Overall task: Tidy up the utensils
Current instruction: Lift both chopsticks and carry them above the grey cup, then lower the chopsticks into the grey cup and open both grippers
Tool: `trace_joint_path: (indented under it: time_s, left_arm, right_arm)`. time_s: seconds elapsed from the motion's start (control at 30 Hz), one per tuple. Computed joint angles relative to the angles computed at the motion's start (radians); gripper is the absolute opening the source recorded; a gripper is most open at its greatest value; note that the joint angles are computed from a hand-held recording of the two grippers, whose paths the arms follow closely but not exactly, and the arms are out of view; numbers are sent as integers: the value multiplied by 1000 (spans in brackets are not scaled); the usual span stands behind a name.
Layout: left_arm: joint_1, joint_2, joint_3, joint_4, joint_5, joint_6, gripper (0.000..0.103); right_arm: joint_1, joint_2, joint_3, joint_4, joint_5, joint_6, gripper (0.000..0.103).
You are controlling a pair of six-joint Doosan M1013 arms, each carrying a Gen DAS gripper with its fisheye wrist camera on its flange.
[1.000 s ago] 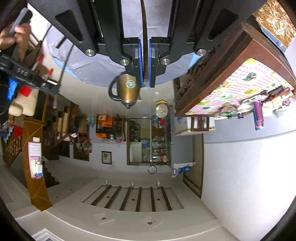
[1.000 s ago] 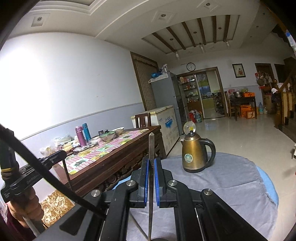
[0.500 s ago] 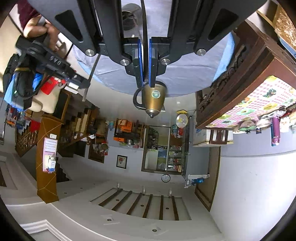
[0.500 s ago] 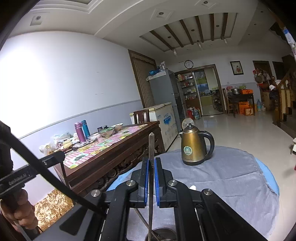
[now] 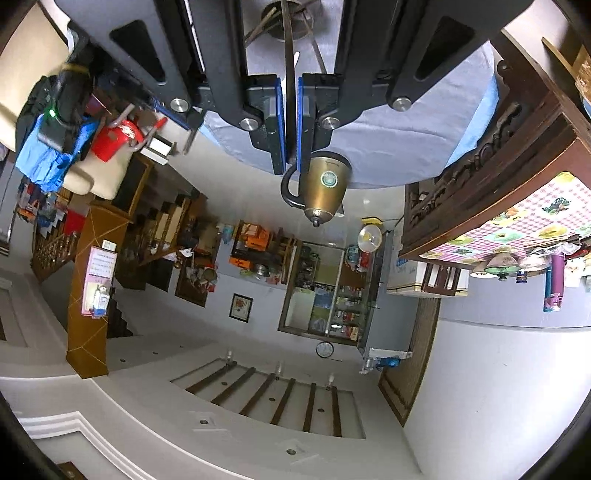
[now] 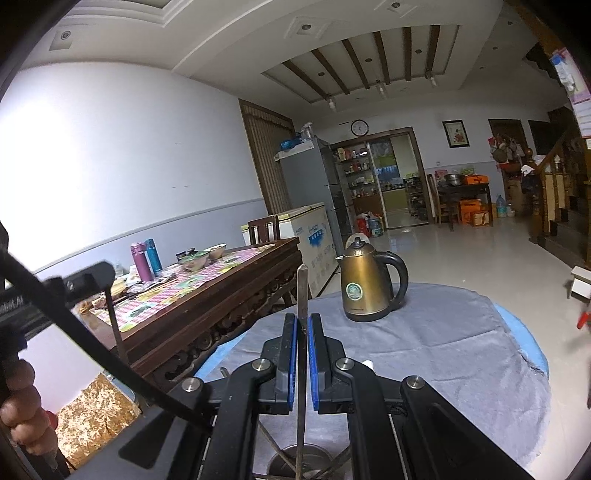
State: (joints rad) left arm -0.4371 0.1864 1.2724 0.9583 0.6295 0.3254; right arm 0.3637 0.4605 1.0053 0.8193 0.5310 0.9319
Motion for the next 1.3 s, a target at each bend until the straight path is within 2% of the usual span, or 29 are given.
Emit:
trace_joint_path:
  time_s: [0.2, 0.4, 0.6, 1.3]
  left_arm:
    - [-3, 40, -34, 24, 36, -42, 6]
    - [-15, 70, -51, 118, 68, -122, 6]
    - [-34, 94, -65, 203, 121, -146, 6]
    - [-38, 102, -53, 158, 148, -128, 6]
  right_arm:
    - [-1, -5, 20, 3, -14, -13, 6]
    - [-6, -13, 38, 30, -15, -45, 6]
    - [-10, -8, 30, 27, -4, -30, 6]
    - [-9, -25, 61, 79, 8, -76, 6]
